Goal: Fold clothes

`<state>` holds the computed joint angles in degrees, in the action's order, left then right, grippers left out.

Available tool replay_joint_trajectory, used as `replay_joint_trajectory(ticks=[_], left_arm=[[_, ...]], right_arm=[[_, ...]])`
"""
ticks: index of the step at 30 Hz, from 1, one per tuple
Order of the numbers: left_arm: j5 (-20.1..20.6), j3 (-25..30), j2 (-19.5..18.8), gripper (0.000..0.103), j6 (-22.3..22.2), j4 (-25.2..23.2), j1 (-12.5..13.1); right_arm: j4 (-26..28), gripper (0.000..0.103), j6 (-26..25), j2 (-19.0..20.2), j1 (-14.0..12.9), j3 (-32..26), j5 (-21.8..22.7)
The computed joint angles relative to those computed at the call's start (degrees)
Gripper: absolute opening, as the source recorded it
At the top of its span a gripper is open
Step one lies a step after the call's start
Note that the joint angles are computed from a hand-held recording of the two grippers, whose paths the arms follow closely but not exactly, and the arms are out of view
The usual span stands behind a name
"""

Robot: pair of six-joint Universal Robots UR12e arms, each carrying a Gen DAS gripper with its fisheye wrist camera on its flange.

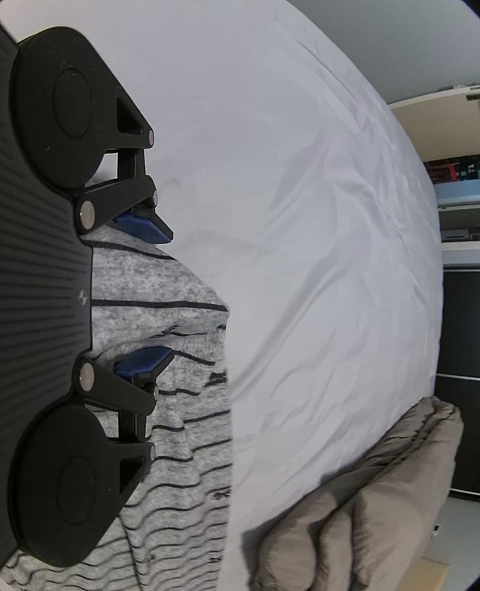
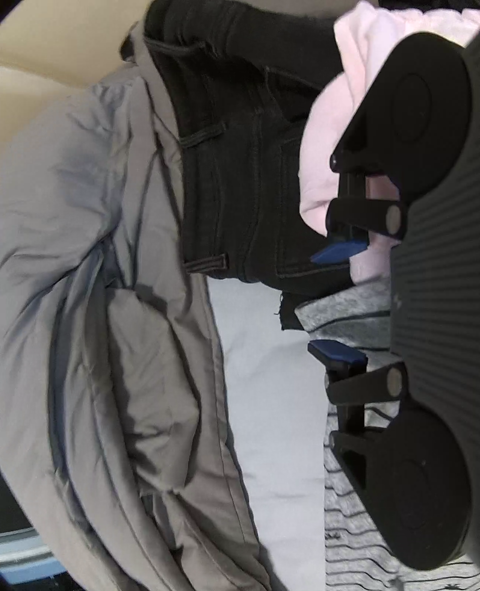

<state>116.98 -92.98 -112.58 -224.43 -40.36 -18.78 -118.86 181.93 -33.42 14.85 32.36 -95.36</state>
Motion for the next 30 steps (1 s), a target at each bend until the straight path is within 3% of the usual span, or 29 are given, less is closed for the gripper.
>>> replay_joint_trajectory(ticks=[3, 5, 7, 10, 18, 24, 30], left_arm=[[-0.2, 0.1, -0.5, 0.060, 0.3, -0.4, -0.2], [0.0, 0.2, -0.8, 0.053, 0.4, -0.1, -0.4], [0.2, 0.4, -0.9, 0.031, 0.4, 0.4, -0.6], [0.2, 0.7, -0.8, 0.013, 0.3, 0.4, -0.9], [3.4, 0.6, 1.4, 0.009, -0.6, 0.7, -2.5], [5.7, -0.3, 4.7, 0.009, -3.4, -0.4, -4.3], [7.2, -2.6, 9.0, 0.009, -4.3, -1.2, -7.1]], right_arm=[[1.2, 0.022, -0.3, 0.7, 0.0, -0.7, 1.5], [-0.3, 0.007, -1.7, 0.3, 0.2, 0.5, 1.5], [-2.5, 0.005, -2.2, -0.4, 0.5, 1.9, 0.8], [-5.0, 0.003, -2.8, -1.7, 0.8, 3.5, -0.3], [-12.0, 0.003, -2.3, -7.7, 0.6, 10.0, -1.3], [-20.3, 0.003, 0.4, -15.1, -0.4, 19.8, 1.3], [-24.3, 0.003, 1.9, -23.1, -2.0, 30.3, 4.0]])
